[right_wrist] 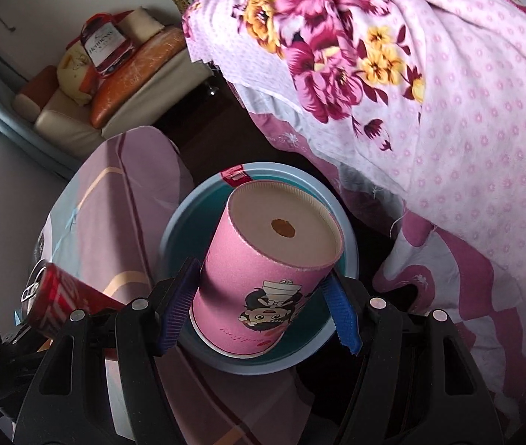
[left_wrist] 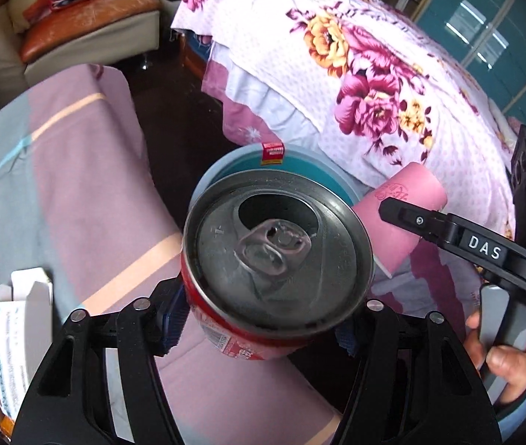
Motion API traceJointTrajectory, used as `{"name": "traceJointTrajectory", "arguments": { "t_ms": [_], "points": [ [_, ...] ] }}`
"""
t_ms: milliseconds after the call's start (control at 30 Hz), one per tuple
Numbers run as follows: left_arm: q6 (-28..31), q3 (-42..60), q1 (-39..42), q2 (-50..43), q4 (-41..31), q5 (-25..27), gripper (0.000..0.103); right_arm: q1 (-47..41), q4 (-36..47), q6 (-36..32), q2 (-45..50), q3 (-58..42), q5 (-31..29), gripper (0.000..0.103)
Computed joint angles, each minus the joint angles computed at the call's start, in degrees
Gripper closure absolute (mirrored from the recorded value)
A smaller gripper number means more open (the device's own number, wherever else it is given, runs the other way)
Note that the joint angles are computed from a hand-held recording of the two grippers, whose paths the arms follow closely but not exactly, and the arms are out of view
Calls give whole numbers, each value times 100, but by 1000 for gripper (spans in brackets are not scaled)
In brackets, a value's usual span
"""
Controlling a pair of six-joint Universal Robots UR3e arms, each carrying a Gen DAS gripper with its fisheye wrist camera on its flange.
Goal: Collect trash
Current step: 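Carry the can and cup over the teal bin and release both, then return both tools to the table and grasp the white yogurt cup with the left tool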
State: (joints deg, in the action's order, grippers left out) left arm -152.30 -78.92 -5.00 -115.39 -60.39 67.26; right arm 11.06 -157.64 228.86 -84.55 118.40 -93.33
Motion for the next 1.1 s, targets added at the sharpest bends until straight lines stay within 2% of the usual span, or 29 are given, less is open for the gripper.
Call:
{"name": "traceJointTrajectory", "arguments": {
  "t_ms": [67,133,433,667,733,833,1100],
  "points": [
    [-76,-49,-65,-38,214,101,17,-82,-61,-70,64,47,76,40],
    [-167,-174,-103,-36,508,184,12,-99,-69,-84,104,53,113,40],
    [-133,-370,70,47,561,192,12,-68,5,-113,389,-143,224,39],
    [-48,-732,323,346,576,46,12,6,410,-122,520,-449,291,37],
    [-20,-800,387,423,535,-1,12,4,529,-103,553,-511,398,30],
    [25,-914,503,552,482,-80,12,77,728,-35,607,-659,400,28],
    [203,-1366,903,1065,430,-242,11,486,1181,176,572,-1093,7,27]
  ]
}}
